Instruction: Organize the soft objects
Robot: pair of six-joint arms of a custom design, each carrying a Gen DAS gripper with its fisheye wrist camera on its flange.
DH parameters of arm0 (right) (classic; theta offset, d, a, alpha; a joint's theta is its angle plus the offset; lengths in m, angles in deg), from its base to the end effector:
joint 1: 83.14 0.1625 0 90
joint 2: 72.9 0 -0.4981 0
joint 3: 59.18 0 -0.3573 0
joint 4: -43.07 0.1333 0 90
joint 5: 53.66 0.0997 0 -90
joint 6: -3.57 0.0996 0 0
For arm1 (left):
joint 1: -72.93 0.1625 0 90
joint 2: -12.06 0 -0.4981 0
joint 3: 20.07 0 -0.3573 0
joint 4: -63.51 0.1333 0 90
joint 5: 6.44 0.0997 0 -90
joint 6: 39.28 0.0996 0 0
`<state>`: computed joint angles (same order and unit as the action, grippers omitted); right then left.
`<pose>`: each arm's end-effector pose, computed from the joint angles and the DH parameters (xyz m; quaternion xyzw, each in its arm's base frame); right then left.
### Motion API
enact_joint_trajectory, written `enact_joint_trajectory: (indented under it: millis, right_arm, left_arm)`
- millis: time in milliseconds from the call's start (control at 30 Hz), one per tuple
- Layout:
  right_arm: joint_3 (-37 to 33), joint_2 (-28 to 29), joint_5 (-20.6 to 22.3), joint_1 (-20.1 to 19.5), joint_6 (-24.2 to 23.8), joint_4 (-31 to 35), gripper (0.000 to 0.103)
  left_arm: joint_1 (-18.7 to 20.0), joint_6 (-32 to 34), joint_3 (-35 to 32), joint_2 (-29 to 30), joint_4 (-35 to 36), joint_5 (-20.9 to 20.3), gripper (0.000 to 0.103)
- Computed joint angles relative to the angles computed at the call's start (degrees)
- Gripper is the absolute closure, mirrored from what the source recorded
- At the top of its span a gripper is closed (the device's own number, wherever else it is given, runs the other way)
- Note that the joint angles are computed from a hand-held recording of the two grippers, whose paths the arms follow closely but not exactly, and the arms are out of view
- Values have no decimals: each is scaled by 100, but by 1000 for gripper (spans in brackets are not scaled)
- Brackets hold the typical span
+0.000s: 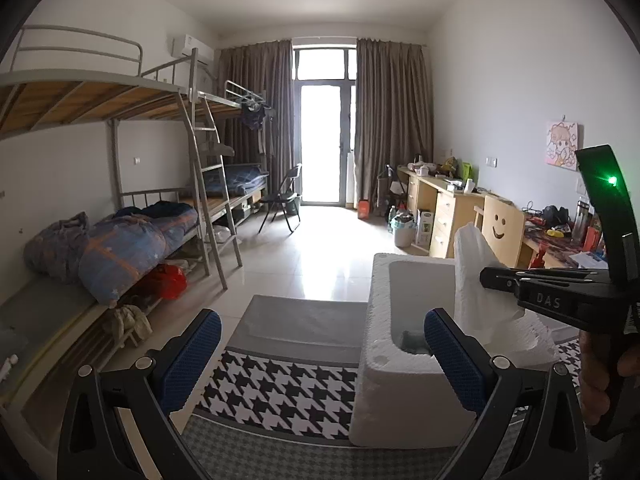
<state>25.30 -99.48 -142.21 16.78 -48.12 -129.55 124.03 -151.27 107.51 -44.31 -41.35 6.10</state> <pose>0.2660 -0.7327 0.0339 0.5025 -0.8376 0.2044 0.0648 -0.1121 -0.5060 0.1680 -0.0325 0.6624 -0.5914 0.4587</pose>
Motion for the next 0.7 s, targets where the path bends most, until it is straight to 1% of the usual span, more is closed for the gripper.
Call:
enact_joint_trajectory:
  millis: [100,133,167,200,267,300,467,600,700]
  right_arm:
    - [-25,30,-81,15,-29,66,96]
    - [-40,39,-122,24,-17,78,90]
    - [-45,46,-171,34,6,80,81]
    - [-54,44,-186,33,15,132,76]
    - [-45,35,-205,32,52,127,46]
    - [-25,31,-193,29,66,84,43]
    - [103,-47,-104,21,78,-33,42]
    - [275,-167,-9,-5,27,-124,42]
    - [531,-315,136,-65,-60,-290,34]
  left_arm:
    - [-20,165,97,9,-276,-17,1]
    - [-16,147,88,-5,-218,-17,1]
    - [-14,148,94,-10,-222,-23,1]
    - [-13,144,100,-13,-229,-28,1]
    - [-28,116,113,-12,-193,-47,1]
    - [-43,164,147,-3,-279,-59,1]
    - [-75,108,166,22,-290,-74,1]
    - [-184,372,309,67,-729,-114,1]
    - [-302,552,426,139,-1079,-149,1]
